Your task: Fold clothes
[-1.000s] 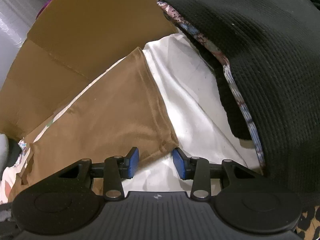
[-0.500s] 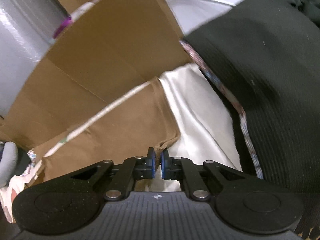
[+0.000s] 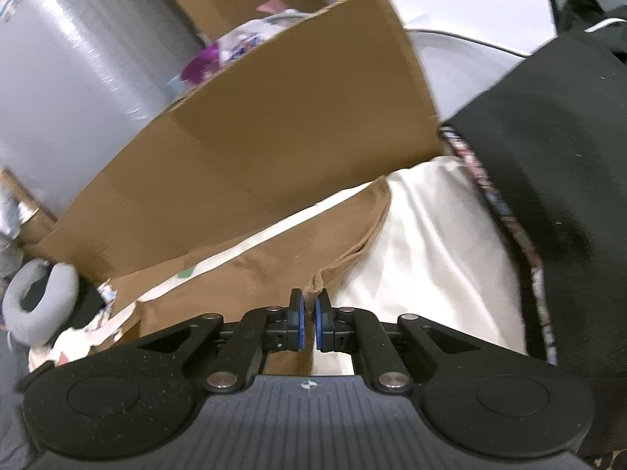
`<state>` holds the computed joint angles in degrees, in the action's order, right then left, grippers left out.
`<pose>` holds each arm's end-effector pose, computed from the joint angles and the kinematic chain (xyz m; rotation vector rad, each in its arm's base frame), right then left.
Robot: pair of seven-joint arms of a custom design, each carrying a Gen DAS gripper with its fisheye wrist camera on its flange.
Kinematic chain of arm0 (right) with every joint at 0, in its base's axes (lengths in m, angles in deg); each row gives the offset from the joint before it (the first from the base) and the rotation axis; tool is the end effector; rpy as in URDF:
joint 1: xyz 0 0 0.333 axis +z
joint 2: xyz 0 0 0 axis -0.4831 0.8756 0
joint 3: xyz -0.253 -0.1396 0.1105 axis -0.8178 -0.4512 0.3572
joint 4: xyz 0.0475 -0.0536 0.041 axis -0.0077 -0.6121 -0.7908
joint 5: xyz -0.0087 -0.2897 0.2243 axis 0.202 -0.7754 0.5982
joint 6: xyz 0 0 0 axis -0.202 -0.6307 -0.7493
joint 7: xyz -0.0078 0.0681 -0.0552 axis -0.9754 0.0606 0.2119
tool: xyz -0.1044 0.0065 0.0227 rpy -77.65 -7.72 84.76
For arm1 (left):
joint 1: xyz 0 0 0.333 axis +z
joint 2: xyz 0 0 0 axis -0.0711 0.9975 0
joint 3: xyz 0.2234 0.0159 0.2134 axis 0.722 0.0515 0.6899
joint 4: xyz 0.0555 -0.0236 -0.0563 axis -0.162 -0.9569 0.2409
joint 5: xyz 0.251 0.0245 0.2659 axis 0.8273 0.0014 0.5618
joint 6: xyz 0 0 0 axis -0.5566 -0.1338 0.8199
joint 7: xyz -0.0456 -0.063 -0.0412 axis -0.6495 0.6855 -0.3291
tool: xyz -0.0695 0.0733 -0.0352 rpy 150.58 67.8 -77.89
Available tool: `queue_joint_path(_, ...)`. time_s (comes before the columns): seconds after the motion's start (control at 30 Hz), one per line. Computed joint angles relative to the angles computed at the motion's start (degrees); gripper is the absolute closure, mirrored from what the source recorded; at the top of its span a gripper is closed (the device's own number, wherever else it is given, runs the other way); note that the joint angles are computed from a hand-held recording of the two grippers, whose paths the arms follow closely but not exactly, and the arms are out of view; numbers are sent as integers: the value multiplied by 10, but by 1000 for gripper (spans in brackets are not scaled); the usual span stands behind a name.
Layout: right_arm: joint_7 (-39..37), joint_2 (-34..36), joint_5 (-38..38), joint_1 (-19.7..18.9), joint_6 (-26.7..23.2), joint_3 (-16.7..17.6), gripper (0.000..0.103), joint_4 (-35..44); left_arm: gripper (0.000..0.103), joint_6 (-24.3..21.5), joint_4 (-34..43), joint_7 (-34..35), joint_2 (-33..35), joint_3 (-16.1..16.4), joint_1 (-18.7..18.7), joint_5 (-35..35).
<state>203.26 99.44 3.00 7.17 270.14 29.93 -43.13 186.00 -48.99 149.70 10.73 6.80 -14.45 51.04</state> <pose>0.6397 0.1516 0.3579 -0.9930 2.0680 -0.4477 0.7509 -0.2394 0.3010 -1.7963 2.3919 -0.9040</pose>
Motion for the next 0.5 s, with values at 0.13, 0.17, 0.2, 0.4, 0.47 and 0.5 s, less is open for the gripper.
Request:
queue_joint_path(0.13, -25, -9, -11, -36, 9, 49, 100, 7, 102, 1, 1, -13, 5, -5, 5, -12)
queue_joint_path(0.17, -31, -11, -13, -44, 9, 60, 100, 9, 102, -1, 3, -16, 7, -7, 7, -16)
queue_joint_path(0.2, -37, -13, -13, -52, 9, 72, 100, 11, 102, -2, 5, -18, 9, -10, 9, -21)
queue_joint_path(0.4, -58, -18, -13, -99, 7, 135, 100, 18, 103, 10, -2, -53, 14, -21, 19, -54)
queue_joint_path(0.47, -61, -18, -11, -110, 6, 150, 100, 19, 103, 14, -1, -73, 19, -26, 22, -68)
queue_joint_path(0.5, -63, -18, -11, -118, 7, 160, 100, 19, 103, 19, -4, -83, 20, -29, 25, -77)
